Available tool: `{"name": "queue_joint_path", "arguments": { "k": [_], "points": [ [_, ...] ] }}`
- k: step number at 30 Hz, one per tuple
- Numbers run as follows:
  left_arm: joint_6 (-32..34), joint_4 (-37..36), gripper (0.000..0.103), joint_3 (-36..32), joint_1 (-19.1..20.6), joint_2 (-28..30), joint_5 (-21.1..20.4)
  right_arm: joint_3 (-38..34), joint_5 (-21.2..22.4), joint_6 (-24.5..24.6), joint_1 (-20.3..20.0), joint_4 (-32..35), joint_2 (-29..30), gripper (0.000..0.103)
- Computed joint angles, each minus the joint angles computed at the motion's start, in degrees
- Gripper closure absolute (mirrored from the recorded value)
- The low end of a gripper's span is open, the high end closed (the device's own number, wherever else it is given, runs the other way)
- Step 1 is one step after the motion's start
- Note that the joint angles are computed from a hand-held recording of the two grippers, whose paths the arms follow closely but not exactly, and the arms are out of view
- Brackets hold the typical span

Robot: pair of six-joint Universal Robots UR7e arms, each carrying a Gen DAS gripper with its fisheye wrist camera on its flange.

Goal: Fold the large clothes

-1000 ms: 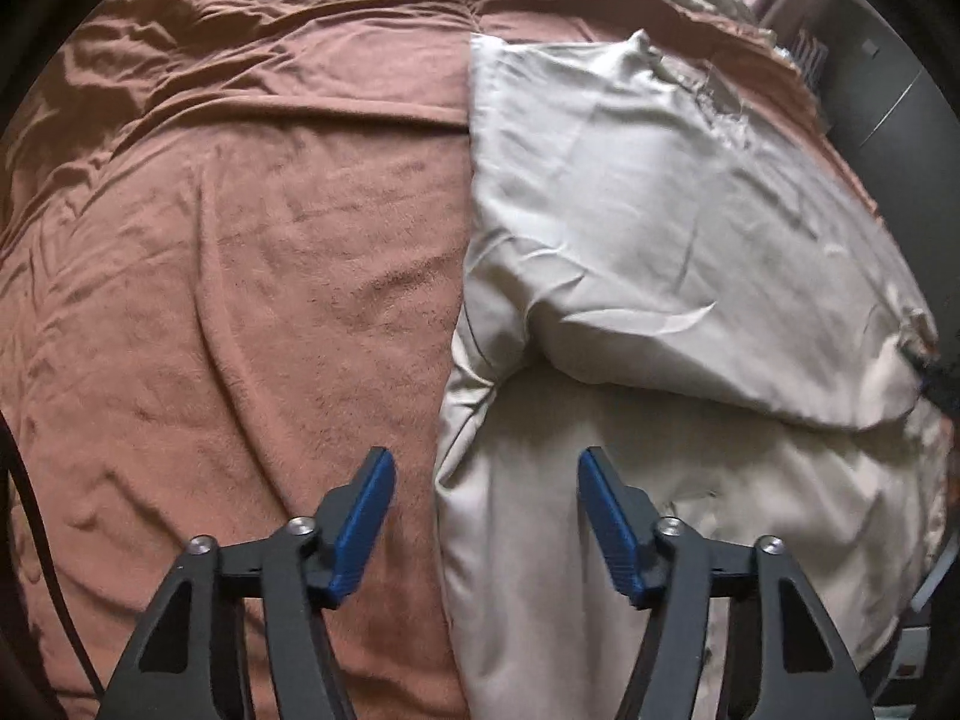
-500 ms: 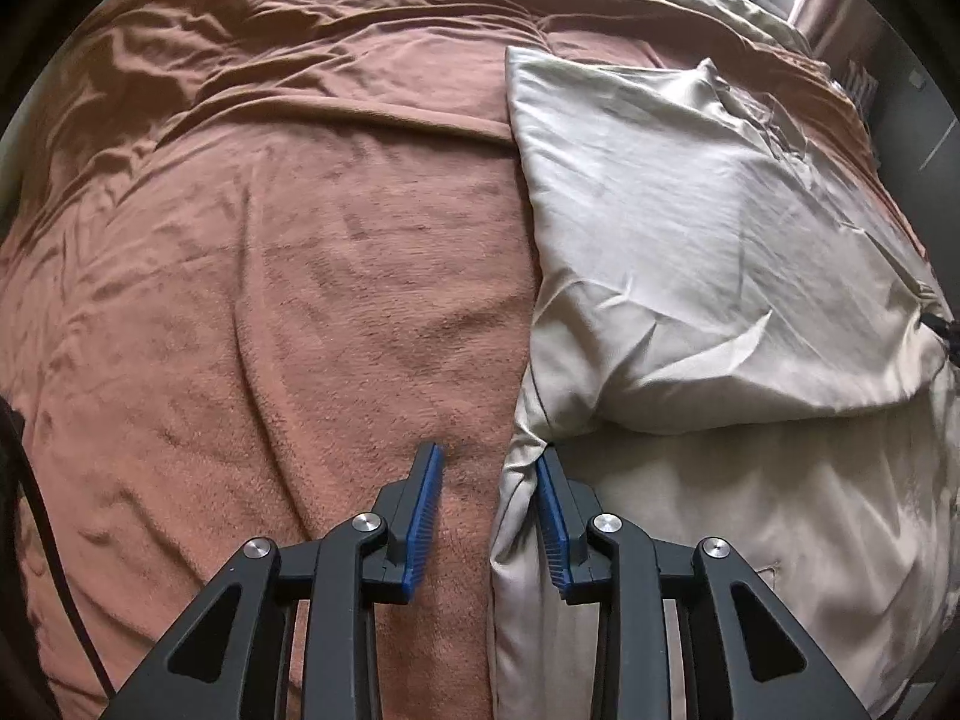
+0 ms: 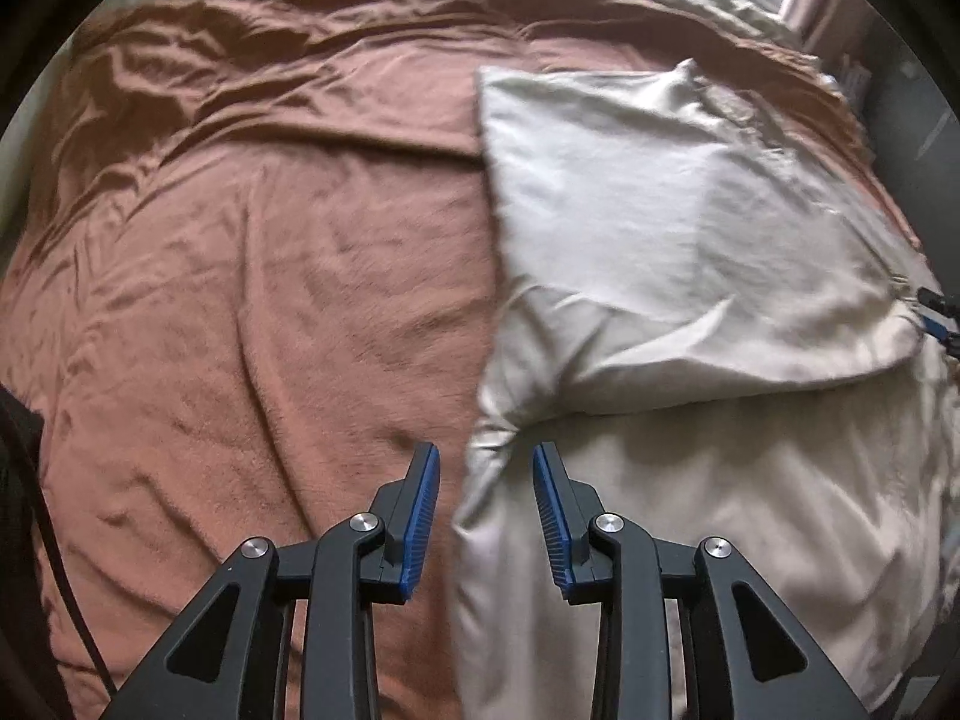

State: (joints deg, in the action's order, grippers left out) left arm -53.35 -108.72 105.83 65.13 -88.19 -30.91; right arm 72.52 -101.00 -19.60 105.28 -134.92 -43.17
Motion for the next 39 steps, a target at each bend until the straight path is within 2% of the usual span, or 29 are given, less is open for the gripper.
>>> {"name": "queue_joint_path", "arguments": {
  "k": [4, 5, 9, 12, 17, 18, 20, 23, 26, 31, 39],
  "points": [
    [-0.4, -0.9, 0.068, -0.4, -1.5, 0.4, 0.4, 1.9, 3.4, -1.0, -0.5, 2.0, -1.8, 0.033],
    [-0.4, -1.3, 0.068, -0.6, -1.8, 0.6, 0.3, 2.4, 2.7, -2.1, -0.4, 1.7, -1.8, 0.033],
    [-1.3, 0.9, 0.068, -2.2, -3.2, 2.0, 0.7, 3.2, -6.4, -4.5, 0.9, 2.1, -0.3, 0.033],
    [-0.9, 0.8, 0.068, -3.7, -4.1, 3.6, 1.0, 4.0, -7.3, -4.6, 1.3, 1.2, -1.1, 0.033],
    [3.1, -2.3, 0.066, -7.3, -4.5, 8.3, 0.6, 5.6, -2.2, -4.6, -0.3, 1.5, -5.6, 0.033],
    [4.0, -3.2, 0.064, -7.8, -4.6, 9.2, 0.5, 5.5, -1.7, -4.5, -0.8, 1.5, -6.3, 0.033],
    [6.2, -5.8, 0.052, -9.3, -4.6, 11.6, 0.4, 5.8, 0.0, -4.4, -2.4, 1.2, -8.4, 0.033],
    [10.1, -9.9, 0.046, -12.3, -4.3, 15.6, -0.9, 6.4, 1.2, -3.3, -5.0, 0.1, -11.7, 0.033],
    [13.7, -12.5, 0.044, -16.3, -3.9, 19.9, -2.6, 6.6, 1.7, -2.7, -7.8, -2.3, -14.2, 0.033],
    [18.1, -13.4, 0.044, -24.0, -3.5, 27.4, -4.7, 4.2, 3.9, 0.1, -12.7, -2.5, -16.4, 0.033],
    [23.4, -12.7, 0.044, -35.3, -2.9, 37.9, -7.0, -0.8, 10.0, 5.5, -19.8, -3.7, -17.2, 0.056]
  ]
}}
